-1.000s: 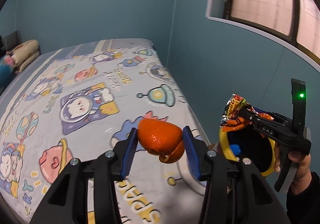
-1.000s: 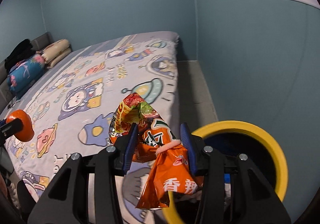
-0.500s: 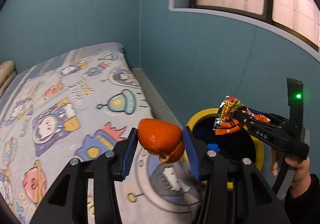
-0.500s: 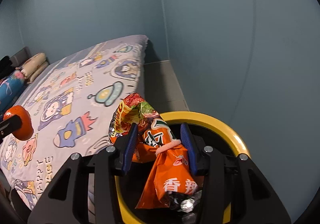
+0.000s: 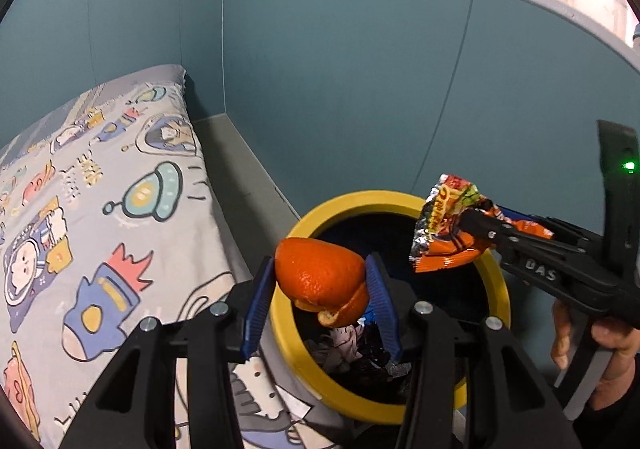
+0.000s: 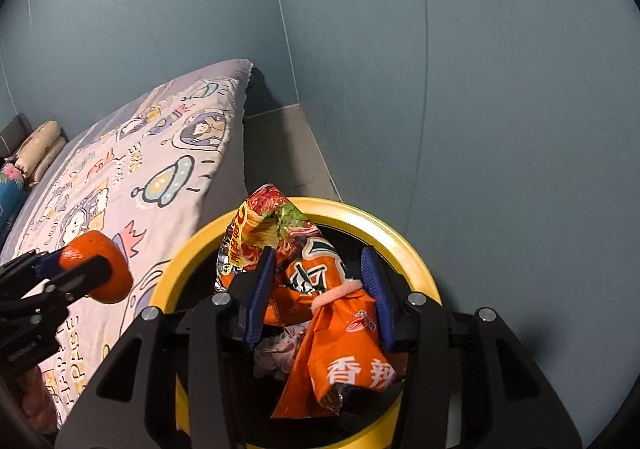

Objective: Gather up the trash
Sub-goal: 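Carry the tangerine and orange snack wrappers with both tools over the bin, then open both tools to drop the tangerine and wrappers into the bin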

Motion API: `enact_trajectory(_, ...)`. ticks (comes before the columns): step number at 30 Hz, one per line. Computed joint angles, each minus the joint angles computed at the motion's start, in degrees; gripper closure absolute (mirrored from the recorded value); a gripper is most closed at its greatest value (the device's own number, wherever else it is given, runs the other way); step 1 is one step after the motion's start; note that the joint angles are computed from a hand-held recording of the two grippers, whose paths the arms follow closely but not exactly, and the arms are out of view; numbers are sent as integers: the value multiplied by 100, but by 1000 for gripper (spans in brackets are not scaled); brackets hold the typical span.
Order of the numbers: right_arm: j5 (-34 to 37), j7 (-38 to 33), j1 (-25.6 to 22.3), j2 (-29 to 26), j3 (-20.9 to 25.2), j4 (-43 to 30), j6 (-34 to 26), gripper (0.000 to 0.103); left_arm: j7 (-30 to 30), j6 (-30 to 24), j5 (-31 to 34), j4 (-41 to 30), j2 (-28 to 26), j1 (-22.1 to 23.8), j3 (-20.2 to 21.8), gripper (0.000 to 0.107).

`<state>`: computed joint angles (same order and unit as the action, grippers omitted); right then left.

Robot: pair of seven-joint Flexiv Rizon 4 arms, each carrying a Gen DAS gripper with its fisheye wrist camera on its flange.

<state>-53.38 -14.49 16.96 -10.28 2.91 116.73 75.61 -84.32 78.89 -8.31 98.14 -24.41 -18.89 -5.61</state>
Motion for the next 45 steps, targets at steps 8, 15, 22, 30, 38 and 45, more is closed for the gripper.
enact_trajectory(8,-53,-5,6,-18,-4,70,-7,61,-45,-272,29,-301,-361,-73,9,63)
enact_trajectory(15,523,-276,-29,-112,110,35,-114,61,-64,-505,-60,-459,-554,-61,-35,62)
enact_trajectory(22,717,-357,91,-137,58,52,-195,61,-170,-709,-91,-556,-684,-84,-27,62)
enact_trajectory(30,812,-450,150,-196,62,-42,-324,60,-172,-833,-71,-592,-733,-79,-40,61)
enact_trajectory(38,1008,-552,186,-232,59,-104,-412,59,-129,-817,-153,-564,-721,-22,-89,59)
enact_trajectory(45,1119,-519,180,-165,45,-70,-335,49,151,-618,-449,-440,-655,179,-361,42)
